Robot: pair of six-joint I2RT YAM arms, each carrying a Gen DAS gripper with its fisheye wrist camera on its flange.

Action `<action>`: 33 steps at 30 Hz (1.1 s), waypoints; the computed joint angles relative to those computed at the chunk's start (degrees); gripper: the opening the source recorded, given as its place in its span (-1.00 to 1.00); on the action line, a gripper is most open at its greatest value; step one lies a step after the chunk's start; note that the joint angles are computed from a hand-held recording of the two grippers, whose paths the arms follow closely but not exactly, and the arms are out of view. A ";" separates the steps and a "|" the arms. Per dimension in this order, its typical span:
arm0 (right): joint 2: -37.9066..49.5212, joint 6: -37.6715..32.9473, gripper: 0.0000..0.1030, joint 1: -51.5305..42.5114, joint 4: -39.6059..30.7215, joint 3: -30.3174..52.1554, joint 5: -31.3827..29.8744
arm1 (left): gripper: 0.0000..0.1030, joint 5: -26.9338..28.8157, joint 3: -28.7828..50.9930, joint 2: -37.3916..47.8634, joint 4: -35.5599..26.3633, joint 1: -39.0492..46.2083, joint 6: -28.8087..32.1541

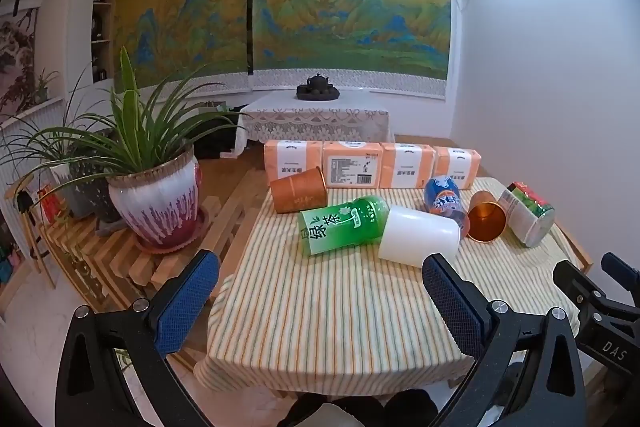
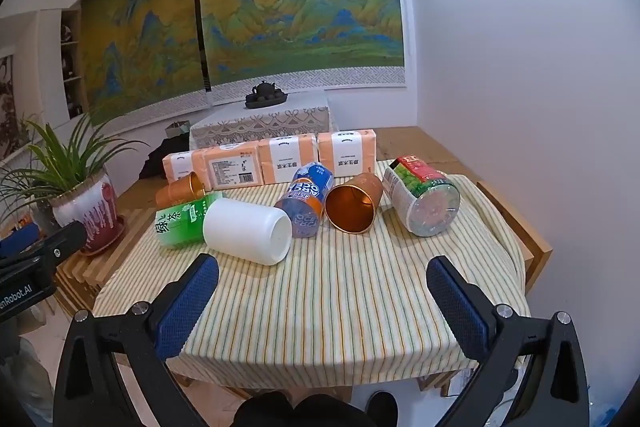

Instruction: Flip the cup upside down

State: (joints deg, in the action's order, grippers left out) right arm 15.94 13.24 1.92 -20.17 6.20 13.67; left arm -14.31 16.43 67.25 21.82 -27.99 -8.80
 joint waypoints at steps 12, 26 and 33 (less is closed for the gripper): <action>0.72 0.00 1.00 0.01 0.55 -0.09 -0.03 | 1.00 0.53 0.28 0.11 -0.45 0.14 -0.04; 1.49 -0.03 1.00 -0.13 1.69 -0.85 -0.33 | 1.00 1.73 0.86 1.09 -0.66 1.05 -0.01; 2.28 0.35 1.00 0.41 2.40 -1.19 -0.17 | 1.00 2.80 1.23 2.22 -0.41 2.19 0.41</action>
